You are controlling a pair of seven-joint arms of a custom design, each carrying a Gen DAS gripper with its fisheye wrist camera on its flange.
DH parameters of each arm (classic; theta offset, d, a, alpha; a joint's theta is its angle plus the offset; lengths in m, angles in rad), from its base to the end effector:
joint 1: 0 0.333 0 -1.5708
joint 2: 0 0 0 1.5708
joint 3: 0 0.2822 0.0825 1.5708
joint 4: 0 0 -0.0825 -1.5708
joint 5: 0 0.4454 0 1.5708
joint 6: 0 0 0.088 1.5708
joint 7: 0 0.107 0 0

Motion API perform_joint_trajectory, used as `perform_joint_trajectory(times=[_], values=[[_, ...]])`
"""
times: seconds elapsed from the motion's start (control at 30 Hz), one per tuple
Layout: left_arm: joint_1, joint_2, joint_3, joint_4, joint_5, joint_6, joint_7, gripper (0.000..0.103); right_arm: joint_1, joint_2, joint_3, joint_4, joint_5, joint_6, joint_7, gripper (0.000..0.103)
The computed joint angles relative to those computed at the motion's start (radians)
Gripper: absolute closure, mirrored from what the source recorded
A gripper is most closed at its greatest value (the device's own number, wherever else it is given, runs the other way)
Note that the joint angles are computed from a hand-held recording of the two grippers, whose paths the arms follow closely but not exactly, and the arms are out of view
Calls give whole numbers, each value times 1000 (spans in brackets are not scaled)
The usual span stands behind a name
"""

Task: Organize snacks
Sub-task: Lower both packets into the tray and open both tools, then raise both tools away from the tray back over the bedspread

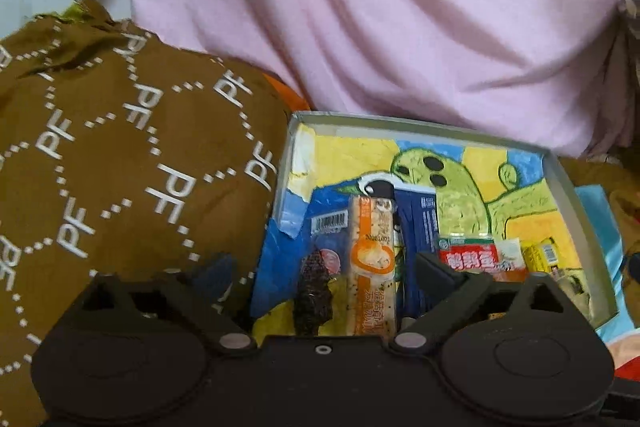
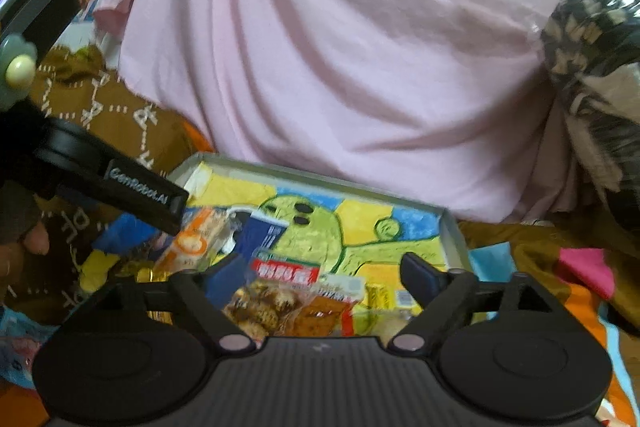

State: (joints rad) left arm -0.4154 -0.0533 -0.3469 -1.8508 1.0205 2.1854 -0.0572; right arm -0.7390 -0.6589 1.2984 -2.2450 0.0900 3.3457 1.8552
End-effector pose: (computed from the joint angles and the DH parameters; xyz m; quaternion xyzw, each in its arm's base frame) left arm 0.4866 -0.4264 0.5492 -0.7305 0.4834 -0.3318 0.3501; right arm 0.4565 0.3844 0.5180 -0.6848 0.3627 -0.4378 0.4558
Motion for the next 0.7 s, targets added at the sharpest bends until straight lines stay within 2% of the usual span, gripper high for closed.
perform_joint_trajectory(times=[0.17,0.53,0.7], values=[[-11,-46,-24,-20,27,-63,-10,1,66,-76,-62,-55,47,38,17,0],[-36,-159,-110,-84,95,-202,-43,1,294,-110,-230,-179,187,87,-44,0],[-54,-208,-156,-133,108,-275,-32,1,413,-135,-303,-243,257,81,-73,0]])
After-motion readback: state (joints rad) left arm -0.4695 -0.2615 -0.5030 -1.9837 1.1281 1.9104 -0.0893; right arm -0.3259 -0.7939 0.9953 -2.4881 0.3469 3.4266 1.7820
